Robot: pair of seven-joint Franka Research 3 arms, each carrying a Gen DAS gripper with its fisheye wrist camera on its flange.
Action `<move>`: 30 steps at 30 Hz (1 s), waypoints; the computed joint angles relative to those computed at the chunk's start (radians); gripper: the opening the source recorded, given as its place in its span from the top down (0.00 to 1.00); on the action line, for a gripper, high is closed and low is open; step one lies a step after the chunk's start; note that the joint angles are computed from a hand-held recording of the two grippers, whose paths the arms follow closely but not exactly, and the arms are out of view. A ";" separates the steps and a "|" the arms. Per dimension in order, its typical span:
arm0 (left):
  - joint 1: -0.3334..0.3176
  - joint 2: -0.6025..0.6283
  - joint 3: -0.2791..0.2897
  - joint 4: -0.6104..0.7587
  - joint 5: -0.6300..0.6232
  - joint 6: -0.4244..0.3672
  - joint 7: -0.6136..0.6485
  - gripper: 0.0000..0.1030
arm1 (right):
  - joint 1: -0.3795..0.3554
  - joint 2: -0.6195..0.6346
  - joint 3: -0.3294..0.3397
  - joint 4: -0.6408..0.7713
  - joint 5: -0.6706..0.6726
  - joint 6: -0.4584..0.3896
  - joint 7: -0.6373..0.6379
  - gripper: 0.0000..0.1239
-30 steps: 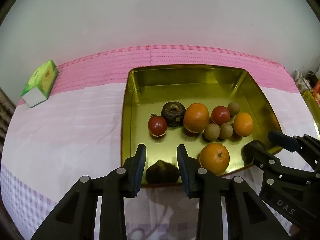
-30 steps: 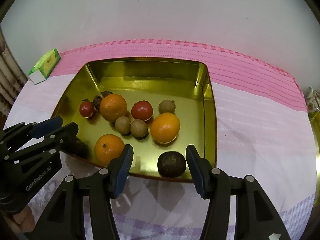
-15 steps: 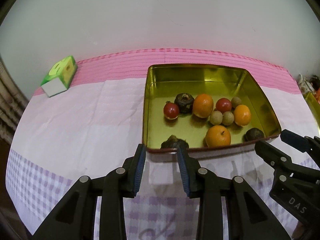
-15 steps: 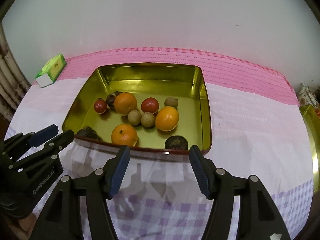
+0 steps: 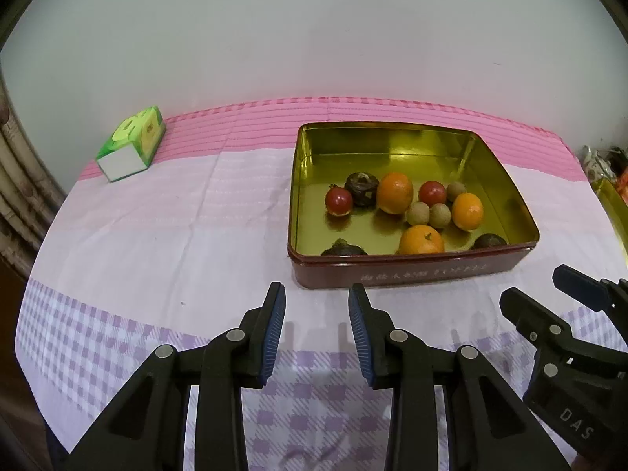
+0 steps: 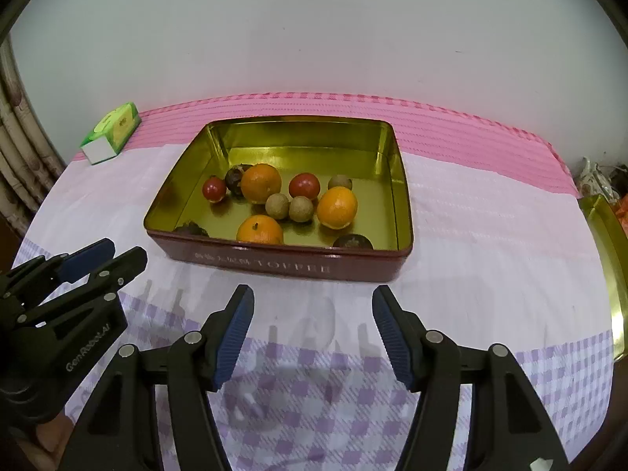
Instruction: Organize fruits
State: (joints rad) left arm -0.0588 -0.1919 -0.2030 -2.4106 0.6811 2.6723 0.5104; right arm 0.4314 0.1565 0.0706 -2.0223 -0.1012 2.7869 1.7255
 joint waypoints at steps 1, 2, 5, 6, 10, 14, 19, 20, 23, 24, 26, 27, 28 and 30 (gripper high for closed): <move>-0.003 -0.003 -0.003 -0.002 -0.001 -0.003 -0.002 0.66 | 0.001 -0.005 -0.001 -0.008 -0.003 0.003 0.004 0.50; -0.004 -0.005 -0.004 -0.003 0.000 -0.005 -0.004 0.66 | 0.000 -0.007 -0.002 -0.011 -0.004 0.005 0.004 0.50; -0.008 -0.013 -0.007 -0.009 -0.001 -0.006 -0.007 0.66 | -0.005 -0.025 -0.001 -0.033 -0.003 0.013 0.006 0.50; -0.008 -0.016 -0.008 -0.010 0.000 -0.007 -0.008 0.66 | -0.006 -0.028 0.000 -0.038 -0.002 0.016 0.006 0.50; -0.009 -0.026 -0.013 -0.015 0.006 -0.012 -0.018 0.66 | -0.012 -0.040 0.004 -0.052 -0.002 0.023 0.010 0.50; -0.012 -0.030 -0.015 -0.016 0.007 -0.014 -0.019 0.66 | -0.016 -0.044 0.007 -0.056 -0.001 0.027 0.006 0.50; -0.013 -0.034 -0.014 -0.018 0.003 -0.016 -0.016 0.66 | -0.018 -0.046 0.009 -0.059 0.002 0.027 0.005 0.50; -0.013 -0.034 -0.015 -0.017 0.003 -0.018 -0.016 0.66 | -0.019 -0.047 0.010 -0.059 0.004 0.027 0.004 0.50; -0.013 -0.033 -0.016 -0.016 0.001 -0.022 -0.018 0.66 | -0.020 -0.048 0.011 -0.059 0.007 0.024 0.000 0.50; -0.013 -0.033 -0.016 -0.016 0.001 -0.020 -0.017 0.66 | -0.019 -0.049 0.010 -0.061 0.005 0.025 0.002 0.50; -0.014 -0.033 -0.015 -0.016 0.001 -0.021 -0.014 0.66 | -0.020 -0.048 0.011 -0.061 0.005 0.024 0.003 0.50; -0.014 -0.032 -0.015 -0.015 -0.001 -0.023 -0.013 0.66 | -0.020 -0.049 0.011 -0.061 0.007 0.022 0.001 0.50; -0.014 -0.033 -0.016 -0.016 0.000 -0.023 -0.017 0.66 | -0.020 -0.050 0.011 -0.062 0.006 0.022 0.002 0.50; -0.015 -0.031 -0.015 -0.015 -0.003 -0.024 -0.011 0.66 | -0.021 -0.050 0.012 -0.062 0.007 0.019 0.001 0.50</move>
